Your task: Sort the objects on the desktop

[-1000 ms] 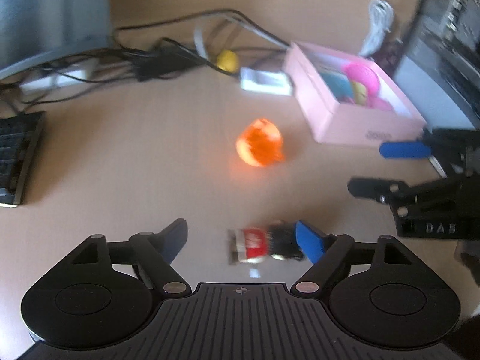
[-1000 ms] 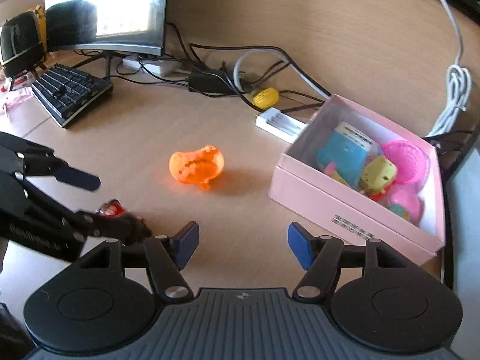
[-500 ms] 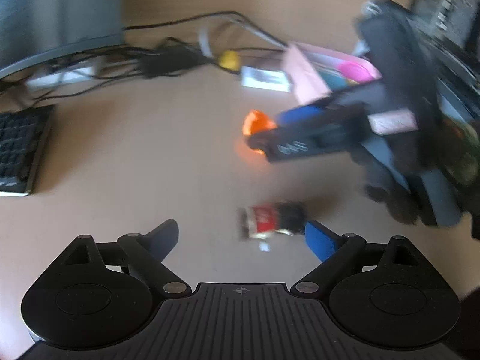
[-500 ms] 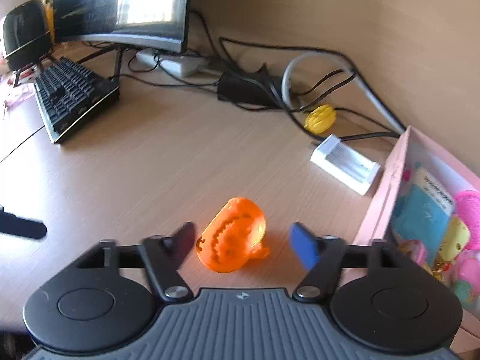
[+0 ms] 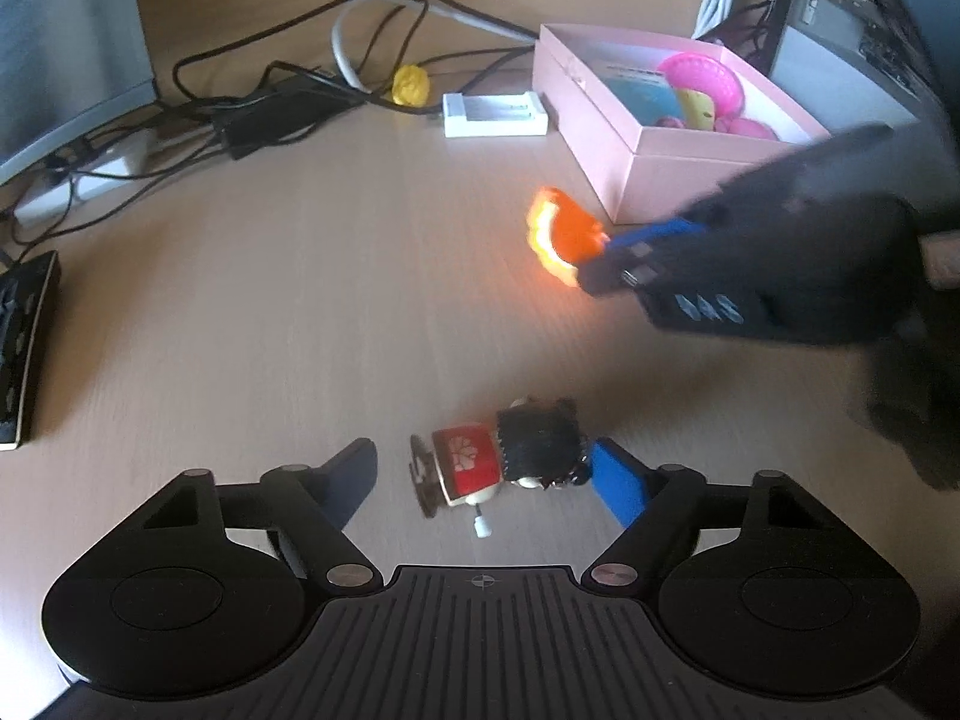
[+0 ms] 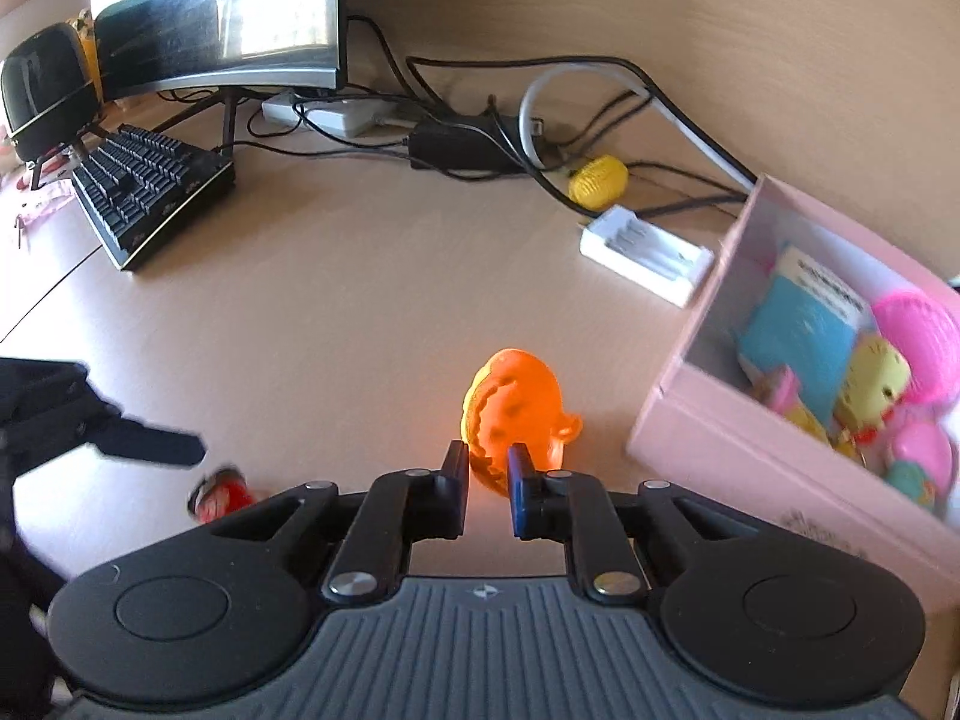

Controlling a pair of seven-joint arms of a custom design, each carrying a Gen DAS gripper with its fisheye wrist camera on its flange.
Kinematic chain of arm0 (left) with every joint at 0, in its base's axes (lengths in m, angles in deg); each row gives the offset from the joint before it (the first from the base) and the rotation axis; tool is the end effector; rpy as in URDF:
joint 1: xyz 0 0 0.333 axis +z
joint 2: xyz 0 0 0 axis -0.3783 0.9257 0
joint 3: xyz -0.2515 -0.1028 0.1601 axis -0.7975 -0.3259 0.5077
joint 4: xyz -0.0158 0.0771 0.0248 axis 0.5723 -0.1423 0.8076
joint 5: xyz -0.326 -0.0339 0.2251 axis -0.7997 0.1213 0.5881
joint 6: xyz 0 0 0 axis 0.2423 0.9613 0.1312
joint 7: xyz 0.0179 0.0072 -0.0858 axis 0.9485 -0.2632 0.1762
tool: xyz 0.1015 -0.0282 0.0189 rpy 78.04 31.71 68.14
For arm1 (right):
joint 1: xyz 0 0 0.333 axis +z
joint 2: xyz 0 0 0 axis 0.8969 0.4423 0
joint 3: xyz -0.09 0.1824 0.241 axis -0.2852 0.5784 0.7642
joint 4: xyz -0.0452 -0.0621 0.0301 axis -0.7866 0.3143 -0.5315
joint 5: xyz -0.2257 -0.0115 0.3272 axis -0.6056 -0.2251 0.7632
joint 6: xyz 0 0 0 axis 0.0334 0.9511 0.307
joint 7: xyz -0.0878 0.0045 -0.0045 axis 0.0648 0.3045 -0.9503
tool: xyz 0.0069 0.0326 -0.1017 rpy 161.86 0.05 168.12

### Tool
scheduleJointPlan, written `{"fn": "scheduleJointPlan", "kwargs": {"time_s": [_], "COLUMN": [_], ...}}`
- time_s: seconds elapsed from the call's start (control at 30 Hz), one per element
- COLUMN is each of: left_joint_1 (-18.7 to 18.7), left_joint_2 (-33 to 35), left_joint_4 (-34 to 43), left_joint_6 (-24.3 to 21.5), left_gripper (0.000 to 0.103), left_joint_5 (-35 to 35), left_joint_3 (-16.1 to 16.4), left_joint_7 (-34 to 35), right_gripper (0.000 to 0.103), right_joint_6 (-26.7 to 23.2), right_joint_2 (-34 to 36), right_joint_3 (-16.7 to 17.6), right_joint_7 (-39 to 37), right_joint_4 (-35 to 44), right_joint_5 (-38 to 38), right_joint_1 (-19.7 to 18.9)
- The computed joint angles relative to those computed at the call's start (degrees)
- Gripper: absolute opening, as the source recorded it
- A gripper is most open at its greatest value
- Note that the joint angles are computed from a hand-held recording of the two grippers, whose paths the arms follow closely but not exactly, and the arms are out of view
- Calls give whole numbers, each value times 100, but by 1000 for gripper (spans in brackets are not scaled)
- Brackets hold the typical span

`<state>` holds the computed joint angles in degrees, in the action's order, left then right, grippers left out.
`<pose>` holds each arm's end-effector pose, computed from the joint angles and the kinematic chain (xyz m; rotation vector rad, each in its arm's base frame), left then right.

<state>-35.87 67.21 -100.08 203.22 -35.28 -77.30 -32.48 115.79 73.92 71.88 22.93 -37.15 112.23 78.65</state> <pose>0.5249 -0.2346 0.3501 -2.0281 1.7009 -0.5221 0.6591 0.3419 0.3670 -2.4027 0.5828 -0.1742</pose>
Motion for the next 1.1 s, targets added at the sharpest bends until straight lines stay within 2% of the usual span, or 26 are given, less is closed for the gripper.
{"fn": "scheduleJointPlan", "kwargs": {"time_s": [0.07, 0.27, 0.4, 0.47, 0.57, 0.63, 0.67, 0.8, 0.97, 1.1], "left_joint_1": [6, -7, -4, 16, 61, 72, 73, 37, 127, 157], "left_joint_2": [25, 86, 122, 132, 114, 134, 180, 533, 1107, 1532], "left_joint_4": [18, 101, 179, 209, 236, 313, 396, 886, 1446, 1854], "left_joint_6": [49, 2, -172, -212, 63, 279, 350, 365, 663, 675], "left_gripper": [71, 71, 71, 73, 84, 92, 93, 95, 95, 95], "left_joint_5": [14, 117, 107, 81, 242, 478, 580, 534, -442, -1212], "left_joint_3": [10, 55, 80, 86, 126, 164, 178, 196, 156, 80], "left_joint_7": [1, -34, -61, -24, 55, 109, 178, 611, 1677, 2444], "right_gripper": [14, 14, 14, 14, 15, 22, 30, 56, 59, 60], "right_joint_6": [-2, 144, 290, 310, 415, 442, 494, 644, 777, 831], "right_joint_2": [-136, -535, -661, -697, -752, -783, -802, -885, -910, -983], "right_joint_3": [3, -126, -297, -322, -275, -245, -225, -111, -132, -187], "right_joint_7": [-55, -173, 9, 120, 128, 149, 145, -18, -67, -83], "right_joint_4": [-208, -800, -1014, -1068, -1167, -1206, -1240, -1350, -1392, -1513], "right_joint_5": [61, 185, 93, 69, 123, 171, 214, 458, 521, 468], "right_joint_1": [-94, -265, -265, -286, -343, -363, -374, -474, -462, -480]}}
